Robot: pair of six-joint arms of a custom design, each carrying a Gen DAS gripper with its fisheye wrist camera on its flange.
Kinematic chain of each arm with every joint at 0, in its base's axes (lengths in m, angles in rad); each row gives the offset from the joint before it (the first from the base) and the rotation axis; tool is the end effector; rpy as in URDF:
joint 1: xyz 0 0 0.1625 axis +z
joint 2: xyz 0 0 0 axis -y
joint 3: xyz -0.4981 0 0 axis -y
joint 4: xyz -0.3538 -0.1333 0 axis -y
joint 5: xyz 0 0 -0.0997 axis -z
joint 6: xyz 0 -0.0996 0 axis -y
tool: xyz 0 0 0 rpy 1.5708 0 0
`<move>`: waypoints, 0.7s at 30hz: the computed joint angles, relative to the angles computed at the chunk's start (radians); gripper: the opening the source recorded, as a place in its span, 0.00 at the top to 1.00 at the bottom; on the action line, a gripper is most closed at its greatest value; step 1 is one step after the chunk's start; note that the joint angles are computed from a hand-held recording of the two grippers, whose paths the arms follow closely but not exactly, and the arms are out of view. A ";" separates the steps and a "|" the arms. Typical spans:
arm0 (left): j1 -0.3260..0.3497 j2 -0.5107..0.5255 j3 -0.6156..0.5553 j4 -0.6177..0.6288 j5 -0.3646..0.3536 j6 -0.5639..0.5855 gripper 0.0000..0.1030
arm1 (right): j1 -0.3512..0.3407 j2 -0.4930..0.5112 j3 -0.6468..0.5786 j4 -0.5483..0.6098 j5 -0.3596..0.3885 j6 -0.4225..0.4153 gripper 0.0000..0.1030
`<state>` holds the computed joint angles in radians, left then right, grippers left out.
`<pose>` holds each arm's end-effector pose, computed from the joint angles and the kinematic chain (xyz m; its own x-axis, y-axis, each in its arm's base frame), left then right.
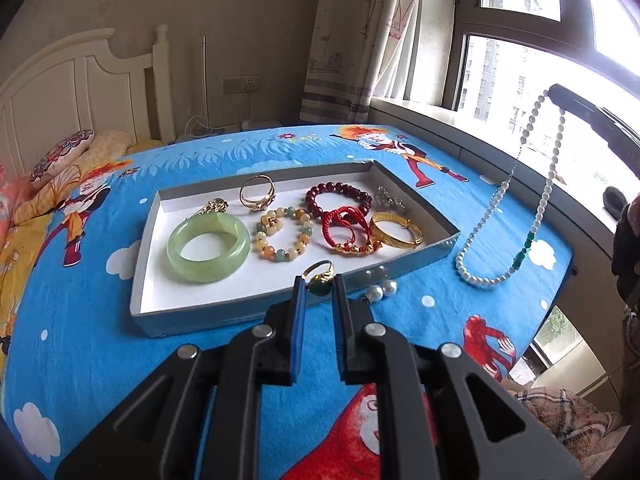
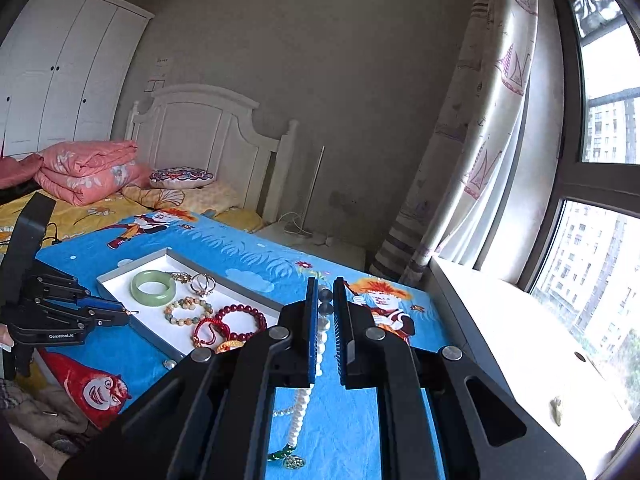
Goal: Organize jewelry
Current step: 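Lower the pearl necklace into the tray with the right gripper while the left drops the gold ring in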
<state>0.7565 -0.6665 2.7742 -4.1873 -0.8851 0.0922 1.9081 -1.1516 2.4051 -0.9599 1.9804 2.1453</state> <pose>-0.1090 -0.3729 0.1477 -0.6939 0.4048 -0.5955 0.7020 0.5646 -0.4342 0.2114 -0.3198 0.1595 -0.4585 -0.1987 0.8662 -0.8846 0.1955 -0.4234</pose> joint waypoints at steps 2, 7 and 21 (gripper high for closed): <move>0.000 -0.026 -0.016 0.032 0.006 0.013 0.88 | 0.029 0.008 -0.025 0.013 0.001 -0.021 0.90; 0.016 -0.111 -0.074 0.140 0.008 0.043 0.88 | 0.103 0.024 -0.116 0.074 -0.008 -0.055 0.90; 0.076 -0.139 -0.207 0.290 0.004 0.096 0.88 | 0.161 0.198 -0.433 0.341 -0.009 -0.016 0.90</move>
